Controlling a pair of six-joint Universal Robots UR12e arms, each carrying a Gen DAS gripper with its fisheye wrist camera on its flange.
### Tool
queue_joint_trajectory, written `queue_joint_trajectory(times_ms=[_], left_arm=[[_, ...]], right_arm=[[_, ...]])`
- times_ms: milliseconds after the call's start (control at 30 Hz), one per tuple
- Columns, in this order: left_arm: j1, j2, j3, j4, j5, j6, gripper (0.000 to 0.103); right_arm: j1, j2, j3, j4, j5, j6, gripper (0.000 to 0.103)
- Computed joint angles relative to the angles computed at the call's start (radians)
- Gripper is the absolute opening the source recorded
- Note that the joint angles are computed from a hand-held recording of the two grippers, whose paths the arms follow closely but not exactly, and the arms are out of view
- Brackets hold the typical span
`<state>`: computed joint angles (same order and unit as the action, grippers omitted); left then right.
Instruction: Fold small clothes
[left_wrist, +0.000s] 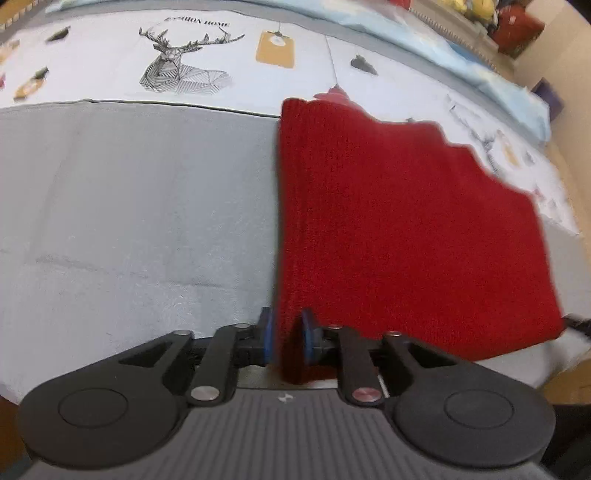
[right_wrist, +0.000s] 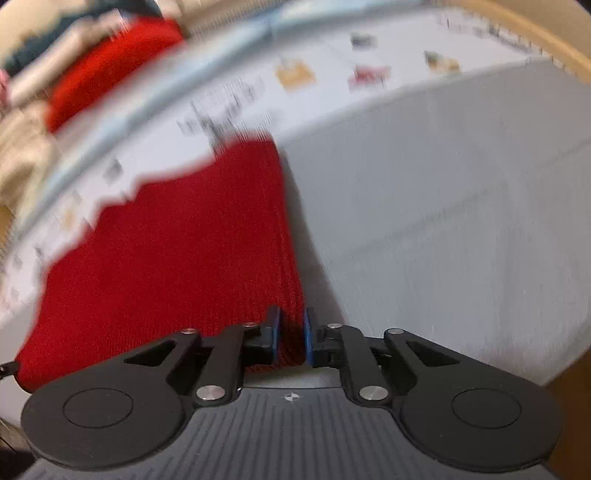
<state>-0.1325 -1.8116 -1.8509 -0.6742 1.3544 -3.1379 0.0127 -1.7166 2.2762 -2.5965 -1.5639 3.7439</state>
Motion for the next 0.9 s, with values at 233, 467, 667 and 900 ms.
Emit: queue_joint_trajectory(times_ms=[233, 467, 667, 900], left_arm=[[0.029, 0.013, -0.024, 0.077, -0.193, 0.053, 0.026], [-0.013, -0.025, 0.025, -0.058, -0.055, 0.118, 0.026], [-0.022, -0.028, 0.033, -0.085, -0.009, 0.091, 0.026], [-0.021, -0.032, 0.034, -0.05, -0.017, 0.094, 0.026]], right_arm=[[0.029, -0.006, 0.016, -0.135, -0.076, -0.034, 0.022], [0.034, 0.045, -0.039, 0.094, -0.038, -0.109, 0.03], [0.031, 0.031, -0.025, 0.0, -0.044, -0.085, 0.03], [0.043, 0.037, -0.021, -0.016, -0.087, -0.085, 0.031]])
